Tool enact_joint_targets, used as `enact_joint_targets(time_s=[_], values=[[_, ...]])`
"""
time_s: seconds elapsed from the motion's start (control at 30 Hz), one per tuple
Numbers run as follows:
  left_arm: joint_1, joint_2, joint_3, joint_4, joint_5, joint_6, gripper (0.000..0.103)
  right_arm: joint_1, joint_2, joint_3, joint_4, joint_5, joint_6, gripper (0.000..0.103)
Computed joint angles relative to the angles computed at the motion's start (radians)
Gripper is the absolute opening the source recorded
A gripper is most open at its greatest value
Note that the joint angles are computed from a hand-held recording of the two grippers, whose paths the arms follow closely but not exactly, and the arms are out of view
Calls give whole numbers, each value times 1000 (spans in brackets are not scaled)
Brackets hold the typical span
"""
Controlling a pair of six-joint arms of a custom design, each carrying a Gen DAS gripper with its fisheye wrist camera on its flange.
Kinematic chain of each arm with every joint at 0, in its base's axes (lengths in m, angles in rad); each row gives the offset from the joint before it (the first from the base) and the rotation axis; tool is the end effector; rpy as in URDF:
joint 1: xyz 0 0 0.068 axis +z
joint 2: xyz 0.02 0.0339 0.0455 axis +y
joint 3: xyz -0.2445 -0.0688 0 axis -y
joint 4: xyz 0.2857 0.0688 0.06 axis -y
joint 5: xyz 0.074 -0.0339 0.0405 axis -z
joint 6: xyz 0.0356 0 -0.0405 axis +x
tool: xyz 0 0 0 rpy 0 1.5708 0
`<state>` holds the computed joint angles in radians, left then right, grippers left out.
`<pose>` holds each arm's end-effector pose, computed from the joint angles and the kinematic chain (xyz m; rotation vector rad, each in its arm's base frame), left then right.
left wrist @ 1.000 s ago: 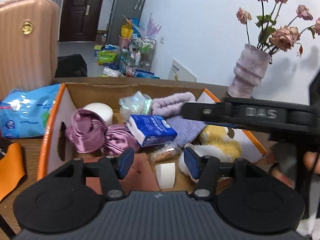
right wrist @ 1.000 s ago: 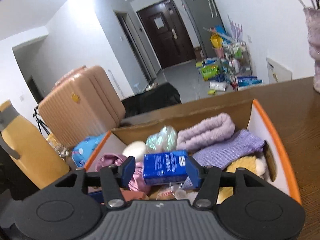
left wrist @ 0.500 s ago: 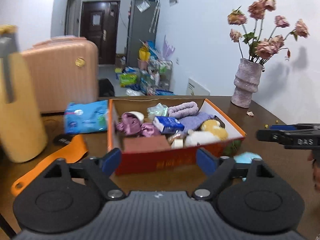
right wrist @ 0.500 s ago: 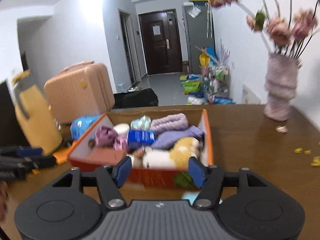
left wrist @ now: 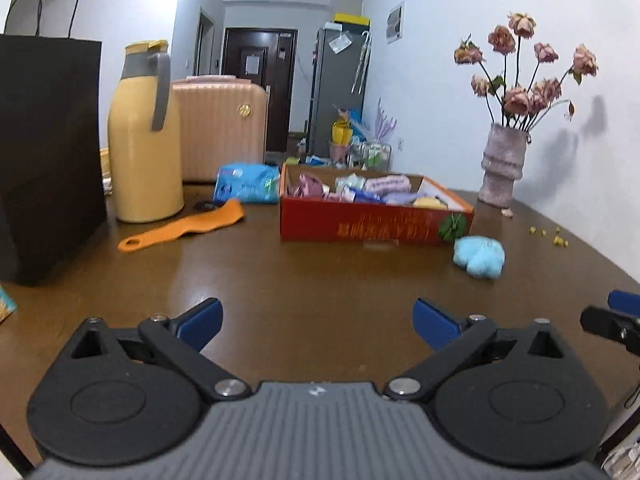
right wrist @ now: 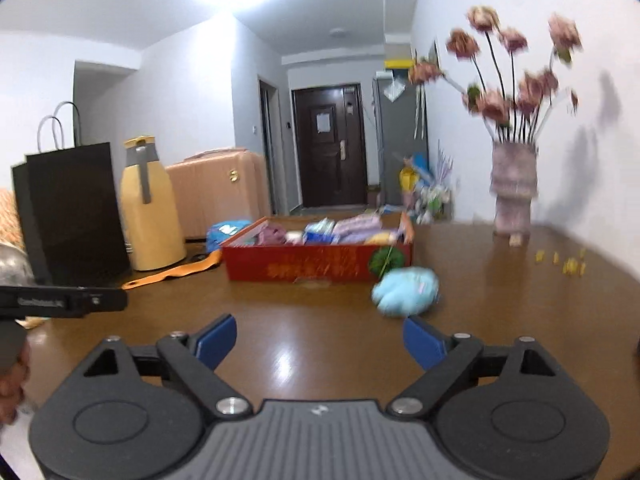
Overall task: Organize soft objects
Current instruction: 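Withdraw both tools from the box toward the light-blue plush toy, then grasp the light-blue plush toy with both tools and lift it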
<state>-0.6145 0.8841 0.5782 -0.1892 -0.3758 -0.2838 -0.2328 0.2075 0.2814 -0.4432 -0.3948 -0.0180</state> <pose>0.2116 -0.1333 0.2229 0.1065 2.0303 -0.1772 0.1597 -0.0238 0.2062 -0.0552 1.9155 0.2140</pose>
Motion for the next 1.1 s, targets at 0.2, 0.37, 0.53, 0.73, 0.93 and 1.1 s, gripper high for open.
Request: enact_joint_targets(time_s=[0.2,0.37,0.53,0.73,0.93,1.1], values=[[-47,6,1,-6,-44,-14,103,-69,-151,-50,-115,-63,-8,90],[-56,152,78,24,-9,-8,103,-137,17,-35,17,-102,26,89],[-43,428,260,87,96,4,103,-200,447,84,259,-139,30,84],[-35,844,636,132,209,31,100,-212,992,359,484,-136,76,70],[7,1266,1158,-12,431,70,68,-188,1415,701,542,-114,149,56],[20,1544,1548,-163,504,64,60,-158,1634,905,505,-127,174,45]])
